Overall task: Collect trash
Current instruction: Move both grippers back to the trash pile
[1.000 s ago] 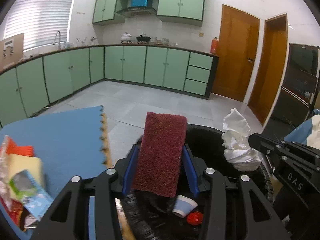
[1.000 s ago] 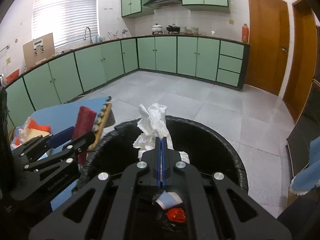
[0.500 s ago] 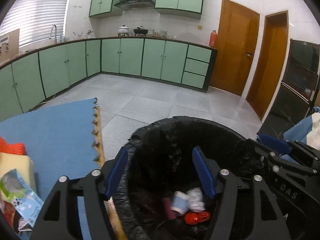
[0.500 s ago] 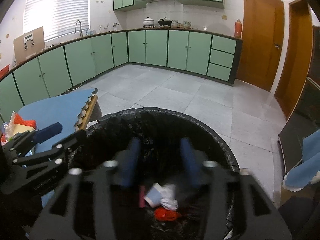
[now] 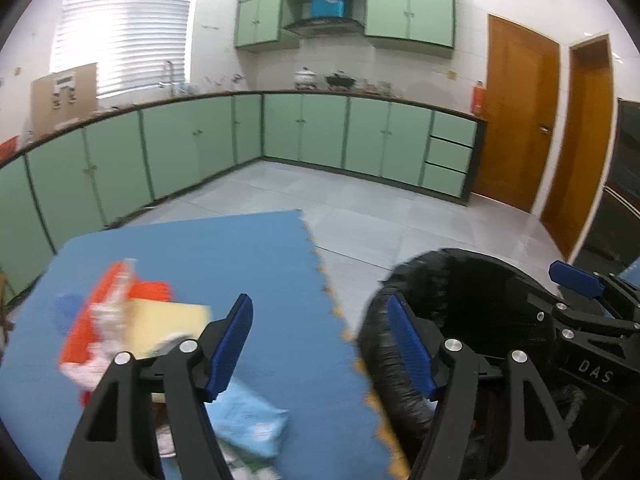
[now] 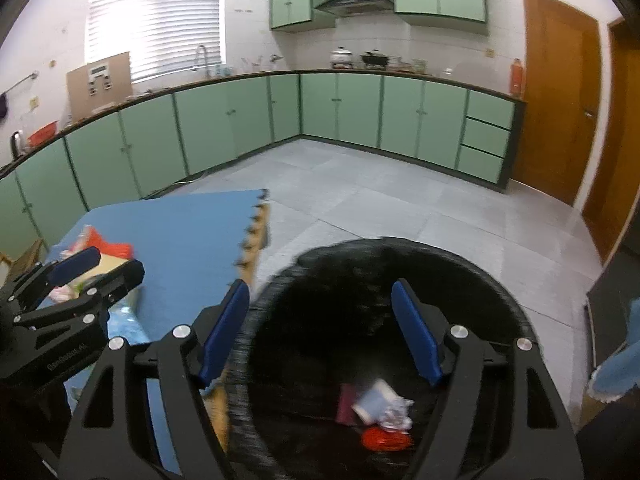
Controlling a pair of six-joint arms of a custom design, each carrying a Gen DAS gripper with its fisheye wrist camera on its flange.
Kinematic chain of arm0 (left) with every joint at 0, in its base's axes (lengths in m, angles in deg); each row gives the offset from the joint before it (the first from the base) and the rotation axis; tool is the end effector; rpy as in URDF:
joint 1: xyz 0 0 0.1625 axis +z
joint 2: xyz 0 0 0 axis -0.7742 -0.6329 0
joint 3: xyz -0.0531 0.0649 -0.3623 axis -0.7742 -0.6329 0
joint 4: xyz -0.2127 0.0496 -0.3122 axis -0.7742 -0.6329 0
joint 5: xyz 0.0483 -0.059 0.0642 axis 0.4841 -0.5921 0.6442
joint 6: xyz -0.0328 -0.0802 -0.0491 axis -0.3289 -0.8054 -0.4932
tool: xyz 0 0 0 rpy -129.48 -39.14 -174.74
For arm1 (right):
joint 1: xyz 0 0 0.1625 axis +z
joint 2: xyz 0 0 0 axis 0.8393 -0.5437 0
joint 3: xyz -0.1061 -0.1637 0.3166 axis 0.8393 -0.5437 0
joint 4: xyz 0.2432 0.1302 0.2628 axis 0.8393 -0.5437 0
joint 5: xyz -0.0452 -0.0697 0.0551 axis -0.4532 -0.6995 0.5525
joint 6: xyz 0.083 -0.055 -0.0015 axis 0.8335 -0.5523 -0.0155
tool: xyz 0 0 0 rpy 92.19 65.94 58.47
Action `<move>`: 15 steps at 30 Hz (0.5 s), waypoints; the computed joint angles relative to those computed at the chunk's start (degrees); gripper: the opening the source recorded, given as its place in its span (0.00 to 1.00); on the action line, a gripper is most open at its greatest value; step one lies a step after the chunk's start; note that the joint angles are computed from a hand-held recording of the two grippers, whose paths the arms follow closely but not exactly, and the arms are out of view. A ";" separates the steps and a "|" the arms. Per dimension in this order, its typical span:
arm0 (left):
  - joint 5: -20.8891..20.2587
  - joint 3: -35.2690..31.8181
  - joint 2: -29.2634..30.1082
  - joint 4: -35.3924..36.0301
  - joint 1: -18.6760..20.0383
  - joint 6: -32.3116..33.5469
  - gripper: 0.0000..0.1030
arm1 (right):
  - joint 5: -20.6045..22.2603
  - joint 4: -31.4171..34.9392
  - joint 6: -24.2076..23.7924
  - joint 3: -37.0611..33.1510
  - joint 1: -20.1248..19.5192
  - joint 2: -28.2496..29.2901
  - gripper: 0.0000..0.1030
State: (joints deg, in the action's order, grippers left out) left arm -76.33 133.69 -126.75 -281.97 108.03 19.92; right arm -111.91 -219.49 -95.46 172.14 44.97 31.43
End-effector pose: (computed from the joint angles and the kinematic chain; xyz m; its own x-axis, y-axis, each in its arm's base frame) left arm -0.0793 -0.5190 0.1634 -0.7384 -0.0978 -0.6672 0.5290 0.5295 -0.6631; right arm 0.2137 -0.5498 0.0097 -0.6764 -0.3127 0.6669 -0.6977 0.5621 -0.4442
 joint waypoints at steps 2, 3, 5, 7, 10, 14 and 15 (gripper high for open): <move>1.53 1.74 -1.90 -1.52 -0.12 0.57 0.68 | 0.47 0.75 0.52 -0.18 1.08 0.63 0.70; 2.41 3.00 -3.34 -2.20 -0.20 0.61 0.68 | 0.88 1.33 0.74 -0.37 1.86 1.12 0.71; 3.47 4.48 -4.97 -3.41 -0.34 1.24 0.69 | 1.19 2.02 0.99 -0.53 2.86 1.73 0.71; 4.98 6.16 -6.51 -5.81 -0.56 2.87 0.69 | 1.56 2.87 1.06 -0.88 4.05 2.54 0.71; 6.85 8.67 -9.02 -7.86 -0.66 3.67 0.69 | 2.26 4.13 1.42 -1.31 5.68 3.51 0.71; 9.33 11.31 -11.47 -10.48 -0.60 5.10 0.69 | 3.00 5.07 1.80 -1.69 7.34 4.79 0.71; 9.93 12.07 -12.19 -11.01 -0.45 5.26 0.69 | 3.25 5.46 1.83 -1.94 7.73 5.16 0.71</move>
State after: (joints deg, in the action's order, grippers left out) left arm -66.41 145.76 -138.94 -292.99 107.57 25.18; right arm -108.65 -214.03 -93.63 170.20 52.70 36.58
